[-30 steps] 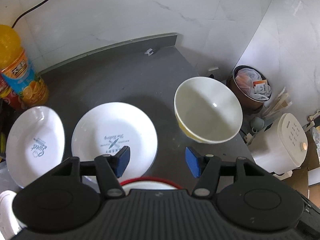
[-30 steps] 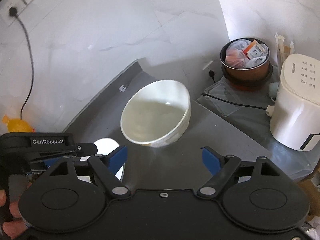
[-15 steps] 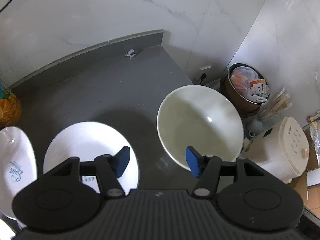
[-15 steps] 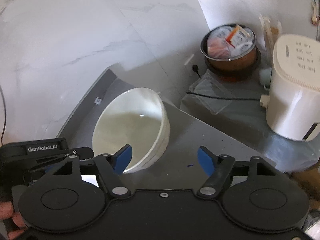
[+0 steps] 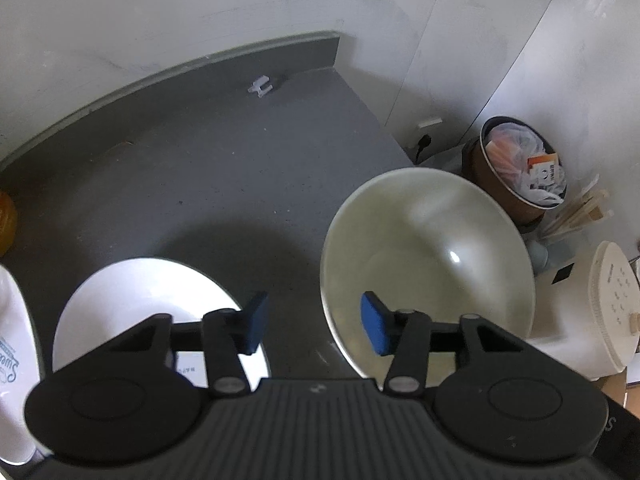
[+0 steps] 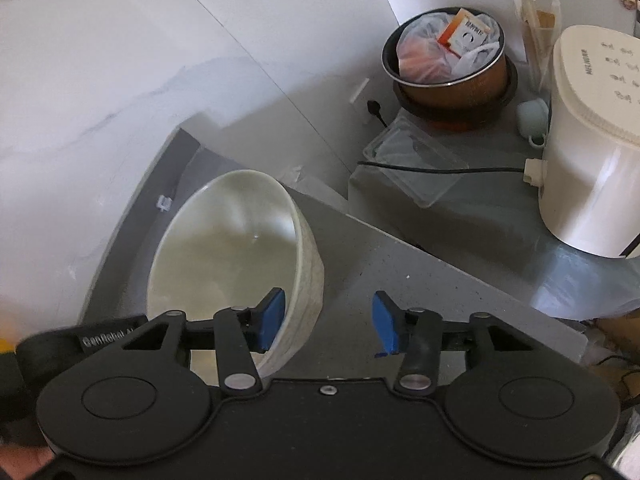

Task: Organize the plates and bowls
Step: 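Move both grippers to the second cream bowl and close on its rim, then carry the second cream bowl with both grippers and lower it onto the stacked bowls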

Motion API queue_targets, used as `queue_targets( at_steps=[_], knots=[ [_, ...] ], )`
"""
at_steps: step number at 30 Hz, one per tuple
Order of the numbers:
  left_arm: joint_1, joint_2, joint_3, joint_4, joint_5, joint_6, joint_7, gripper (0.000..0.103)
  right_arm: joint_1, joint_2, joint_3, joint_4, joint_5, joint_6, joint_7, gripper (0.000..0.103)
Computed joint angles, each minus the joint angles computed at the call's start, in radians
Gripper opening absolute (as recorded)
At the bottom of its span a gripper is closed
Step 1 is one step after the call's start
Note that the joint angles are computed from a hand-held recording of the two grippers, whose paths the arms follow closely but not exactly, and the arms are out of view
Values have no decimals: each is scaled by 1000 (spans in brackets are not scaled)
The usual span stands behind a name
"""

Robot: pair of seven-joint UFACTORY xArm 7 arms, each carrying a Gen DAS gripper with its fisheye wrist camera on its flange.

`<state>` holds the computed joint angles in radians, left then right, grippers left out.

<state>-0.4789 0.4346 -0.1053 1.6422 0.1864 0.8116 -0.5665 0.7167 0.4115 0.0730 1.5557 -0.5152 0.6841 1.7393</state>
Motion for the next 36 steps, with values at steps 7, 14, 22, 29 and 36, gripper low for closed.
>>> queue_targets(
  at_steps=[7,14,22,29,36],
  knots=[
    [2,26,-1,-6,-12,-12,3,23,-5,37,5,51,43,-6,-99,21],
    [6,13,-10,-19,-44,-18,19,10,20,48,7,111,66,88,-151,16],
    [13,-56,-17,-88,-52,-49,9,10,45,-34,10,34,-9,85,-78,16],
    [14,-141,-29,-161,-50,-72,-26,10,41,-94,46,5,-51,104,-48,16],
    [25,-256,-47,-252,-41,-90,-66,10,51,-132,76,10,-95,137,-54,16]
  ],
)
